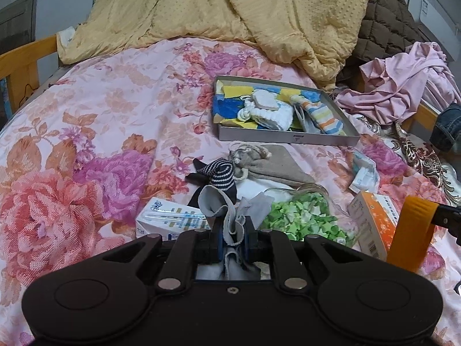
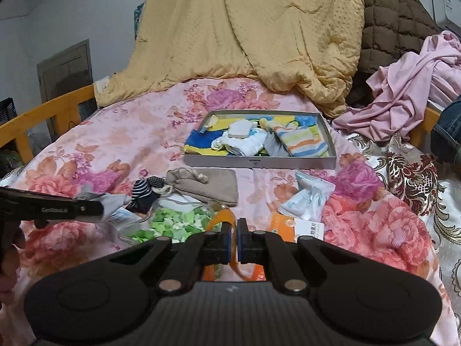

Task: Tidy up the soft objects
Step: 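Carry the grey cloth with the left tool while the right tool carries the orange piece to the tray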

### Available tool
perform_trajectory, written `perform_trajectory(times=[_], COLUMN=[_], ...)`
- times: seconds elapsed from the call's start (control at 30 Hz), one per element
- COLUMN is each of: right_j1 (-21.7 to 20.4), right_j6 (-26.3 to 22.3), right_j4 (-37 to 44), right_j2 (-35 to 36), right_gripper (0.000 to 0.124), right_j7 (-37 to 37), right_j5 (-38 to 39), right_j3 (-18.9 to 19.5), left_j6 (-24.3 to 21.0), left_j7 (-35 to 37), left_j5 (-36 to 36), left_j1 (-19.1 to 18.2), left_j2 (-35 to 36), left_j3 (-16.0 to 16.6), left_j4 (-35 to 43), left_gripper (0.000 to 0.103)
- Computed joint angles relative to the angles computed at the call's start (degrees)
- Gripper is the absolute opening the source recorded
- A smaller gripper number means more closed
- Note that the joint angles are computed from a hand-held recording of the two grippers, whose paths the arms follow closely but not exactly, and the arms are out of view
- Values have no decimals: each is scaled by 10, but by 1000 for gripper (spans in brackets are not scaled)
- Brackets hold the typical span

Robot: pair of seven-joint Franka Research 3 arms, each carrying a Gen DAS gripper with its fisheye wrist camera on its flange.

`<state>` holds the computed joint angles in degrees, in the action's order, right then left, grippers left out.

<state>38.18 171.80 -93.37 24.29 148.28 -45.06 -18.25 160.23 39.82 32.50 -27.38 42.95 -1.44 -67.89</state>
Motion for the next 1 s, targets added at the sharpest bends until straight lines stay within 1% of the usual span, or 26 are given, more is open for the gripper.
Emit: perform_trajectory(times=[0.13, 0.37, 0.77, 1.0], right_j1=[16, 30, 17, 2], right_j6=[11, 17, 11, 0], right_j4=[-3, 1, 16, 21], right_j2=[-3, -3, -4, -6], right_gripper=[1, 1, 1, 1], right_j7=[27, 70, 114, 125], right_j5=[-18, -56, -104, -122], right_j3=[-18, -35, -21, -2], left_j6=[6, 15, 27, 30], left_j7=[-3, -9, -10, -6], left_j5=[1, 4, 7, 6], left_j1=[-2, -3, -4, -5], left_j2=[-4, -12, -15, -11], left_j3=[1, 2, 3, 2], left_j4=[-5, -16, -18, -9], left_gripper=[13, 13, 13, 13])
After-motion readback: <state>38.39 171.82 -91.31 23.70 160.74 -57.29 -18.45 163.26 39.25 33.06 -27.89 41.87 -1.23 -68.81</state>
